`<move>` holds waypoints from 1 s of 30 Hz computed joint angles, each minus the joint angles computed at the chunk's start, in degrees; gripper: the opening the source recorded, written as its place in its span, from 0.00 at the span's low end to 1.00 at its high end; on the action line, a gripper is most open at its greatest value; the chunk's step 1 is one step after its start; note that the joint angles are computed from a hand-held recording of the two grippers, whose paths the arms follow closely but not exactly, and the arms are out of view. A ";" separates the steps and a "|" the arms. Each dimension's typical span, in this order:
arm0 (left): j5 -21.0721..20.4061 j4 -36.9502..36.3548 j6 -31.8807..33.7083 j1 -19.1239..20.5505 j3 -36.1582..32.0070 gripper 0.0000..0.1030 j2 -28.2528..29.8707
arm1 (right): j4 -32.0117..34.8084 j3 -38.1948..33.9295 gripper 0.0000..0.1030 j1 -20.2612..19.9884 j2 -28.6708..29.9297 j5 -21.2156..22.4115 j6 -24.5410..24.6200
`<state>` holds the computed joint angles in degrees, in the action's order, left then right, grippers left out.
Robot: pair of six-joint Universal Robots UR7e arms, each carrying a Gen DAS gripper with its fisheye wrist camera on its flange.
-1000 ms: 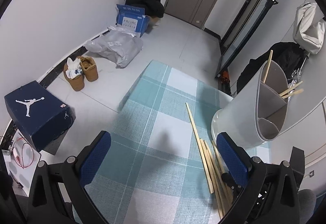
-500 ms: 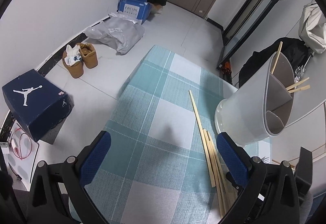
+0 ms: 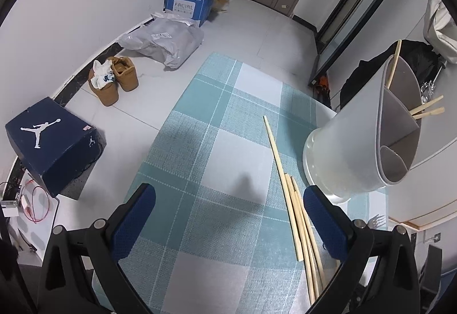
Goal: Organize utensils
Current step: 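Close the right tool on a wooden chopstick and lift it, then close the left tool on a wooden chopstick while the right tool holds its chopstick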
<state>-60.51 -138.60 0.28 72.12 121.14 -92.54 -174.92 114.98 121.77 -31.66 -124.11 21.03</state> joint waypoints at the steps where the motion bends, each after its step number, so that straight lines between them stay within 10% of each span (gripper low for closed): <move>1: 0.29 -0.23 -0.12 -0.09 0.02 0.99 0.13 | -0.62 0.52 0.06 -0.23 -0.20 0.63 -0.18; 13: 4.10 0.15 -1.10 0.41 -0.78 0.99 1.56 | -2.37 -1.82 0.26 -2.10 0.52 0.68 -5.49; 21: 1.11 -1.68 0.52 1.34 -1.51 0.99 3.06 | -7.40 -3.26 0.04 -2.87 2.48 0.75 -8.09; 30: -0.14 1.58 -3.77 1.85 -6.64 0.99 8.64 | -22.14 1.91 0.04 -3.46 0.13 6.18 -9.17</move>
<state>-60.64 -137.02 -3.49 73.97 114.50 -83.90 -197.06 116.89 118.31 -31.54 -117.94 11.87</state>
